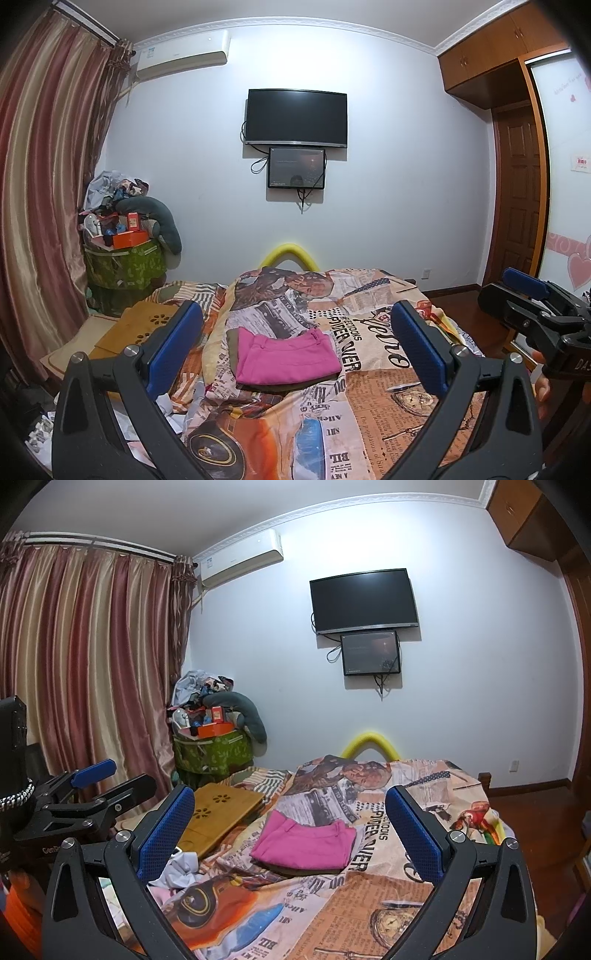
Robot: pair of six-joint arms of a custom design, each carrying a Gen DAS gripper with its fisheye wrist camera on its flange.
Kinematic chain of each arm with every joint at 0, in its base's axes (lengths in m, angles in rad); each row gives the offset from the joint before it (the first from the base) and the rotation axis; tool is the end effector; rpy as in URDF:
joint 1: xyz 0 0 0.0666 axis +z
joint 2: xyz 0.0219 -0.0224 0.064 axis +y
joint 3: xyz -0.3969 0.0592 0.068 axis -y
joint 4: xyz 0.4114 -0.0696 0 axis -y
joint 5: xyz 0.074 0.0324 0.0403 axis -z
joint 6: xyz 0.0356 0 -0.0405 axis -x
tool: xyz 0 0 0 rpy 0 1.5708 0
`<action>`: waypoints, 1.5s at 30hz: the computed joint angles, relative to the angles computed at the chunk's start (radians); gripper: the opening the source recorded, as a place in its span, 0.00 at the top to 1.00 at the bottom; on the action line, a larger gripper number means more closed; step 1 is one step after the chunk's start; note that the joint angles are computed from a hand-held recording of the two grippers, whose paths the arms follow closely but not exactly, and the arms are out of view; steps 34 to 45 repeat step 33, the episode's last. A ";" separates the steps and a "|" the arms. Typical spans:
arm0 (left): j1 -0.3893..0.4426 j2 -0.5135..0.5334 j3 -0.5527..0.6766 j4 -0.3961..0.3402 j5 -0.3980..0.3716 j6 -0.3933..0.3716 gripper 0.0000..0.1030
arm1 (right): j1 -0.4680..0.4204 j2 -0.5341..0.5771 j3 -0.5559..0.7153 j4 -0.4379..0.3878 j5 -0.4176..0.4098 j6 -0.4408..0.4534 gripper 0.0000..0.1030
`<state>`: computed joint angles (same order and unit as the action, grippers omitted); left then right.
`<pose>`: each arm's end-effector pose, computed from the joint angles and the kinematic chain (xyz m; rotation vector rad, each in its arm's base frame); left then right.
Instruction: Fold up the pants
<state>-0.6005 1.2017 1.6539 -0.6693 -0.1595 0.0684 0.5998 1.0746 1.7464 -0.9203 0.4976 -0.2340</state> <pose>0.3484 -0.2323 0.6814 0.3605 1.7612 -0.3377 0.2713 0.1644 0.7420 0.0219 1.7908 0.1453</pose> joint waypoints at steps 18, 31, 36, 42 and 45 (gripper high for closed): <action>-0.001 0.011 0.019 -0.033 0.026 0.014 0.00 | 0.003 -0.001 0.000 -0.005 0.006 -0.009 0.00; -0.006 0.022 0.028 -0.060 0.035 0.016 0.00 | -0.007 -0.001 -0.003 -0.019 -0.005 -0.032 0.00; -0.003 0.033 0.039 -0.072 0.042 0.022 0.00 | -0.008 -0.002 -0.006 -0.022 -0.007 -0.038 0.00; -0.003 0.033 0.039 -0.072 0.042 0.022 0.00 | -0.008 -0.002 -0.006 -0.022 -0.007 -0.038 0.00; -0.003 0.033 0.039 -0.072 0.042 0.022 0.00 | -0.008 -0.002 -0.006 -0.022 -0.007 -0.038 0.00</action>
